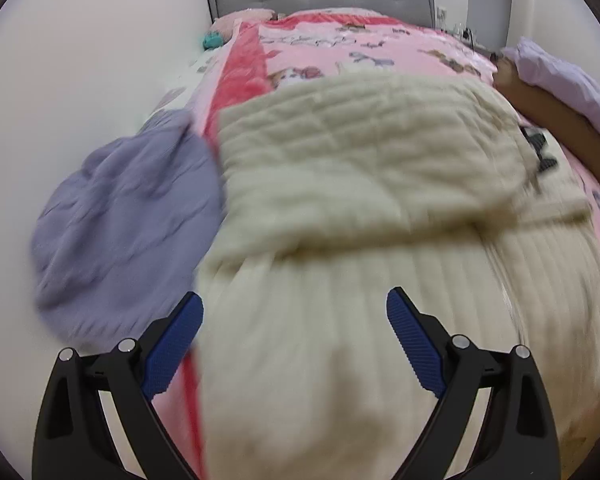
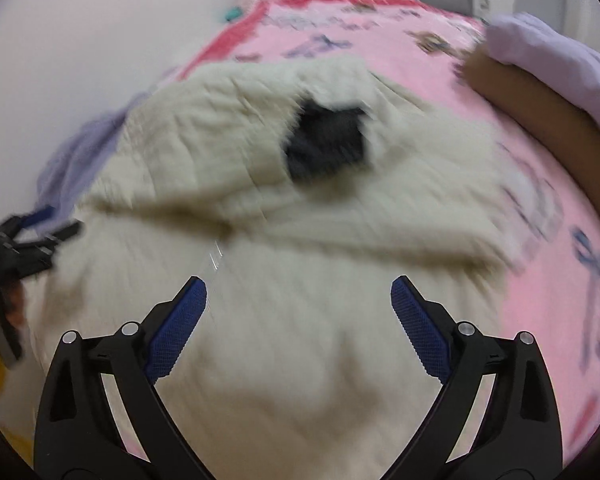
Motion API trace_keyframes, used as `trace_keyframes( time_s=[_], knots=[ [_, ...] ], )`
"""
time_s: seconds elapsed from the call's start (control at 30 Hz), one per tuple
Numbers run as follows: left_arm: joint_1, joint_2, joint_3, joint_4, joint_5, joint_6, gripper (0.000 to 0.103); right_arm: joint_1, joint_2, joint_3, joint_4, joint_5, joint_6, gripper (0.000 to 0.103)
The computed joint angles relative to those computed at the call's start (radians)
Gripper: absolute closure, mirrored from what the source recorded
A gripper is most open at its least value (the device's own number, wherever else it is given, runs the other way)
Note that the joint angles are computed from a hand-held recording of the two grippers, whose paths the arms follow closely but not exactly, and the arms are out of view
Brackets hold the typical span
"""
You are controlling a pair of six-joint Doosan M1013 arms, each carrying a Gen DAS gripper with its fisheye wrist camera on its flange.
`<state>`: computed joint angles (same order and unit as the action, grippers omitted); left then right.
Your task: Fold large clothes
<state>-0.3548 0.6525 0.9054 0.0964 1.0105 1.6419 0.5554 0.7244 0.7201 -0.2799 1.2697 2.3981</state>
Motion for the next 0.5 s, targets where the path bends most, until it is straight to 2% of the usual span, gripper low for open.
trace_keyframes(
  time_s=[0.07, 0.13, 0.27, 0.33, 0.4, 0.43, 0.5],
  knots=[
    [0.011, -0.051, 0.075, -0.015, 0.009, 0.035, 0.009, 0.016, -0.039, 0.058, -0.014, 0.046, 0.017, 0.014],
    [0.018, -0.107, 0.164, -0.017, 0.007, 0.104, 0.009, 0.049, -0.071, 0.112, -0.069, 0.133, 0.012, 0.014],
    [0.015, -0.217, 0.362, 0.059, -0.045, 0.281, 0.009, 0.104, -0.121, 0.222, -0.080, 0.233, -0.003, 0.014],
    [0.018, -0.254, 0.444, 0.087, -0.065, 0.376, 0.009, 0.137, -0.122, 0.255, -0.094, 0.303, -0.041, 0.015],
    [0.017, -0.267, 0.489, 0.133, -0.074, 0.413, 0.009, 0.154, -0.113, 0.275, -0.106, 0.344, -0.064, 0.018],
    [0.023, -0.260, 0.493, 0.149, -0.068, 0.418, 0.009, 0.157, -0.108, 0.279, -0.109, 0.356, -0.066, 0.026],
    [0.030, -0.246, 0.489, 0.178, -0.085, 0.361, 0.010, 0.155, -0.099, 0.288, -0.123, 0.370, -0.036, 0.031]
  ],
)
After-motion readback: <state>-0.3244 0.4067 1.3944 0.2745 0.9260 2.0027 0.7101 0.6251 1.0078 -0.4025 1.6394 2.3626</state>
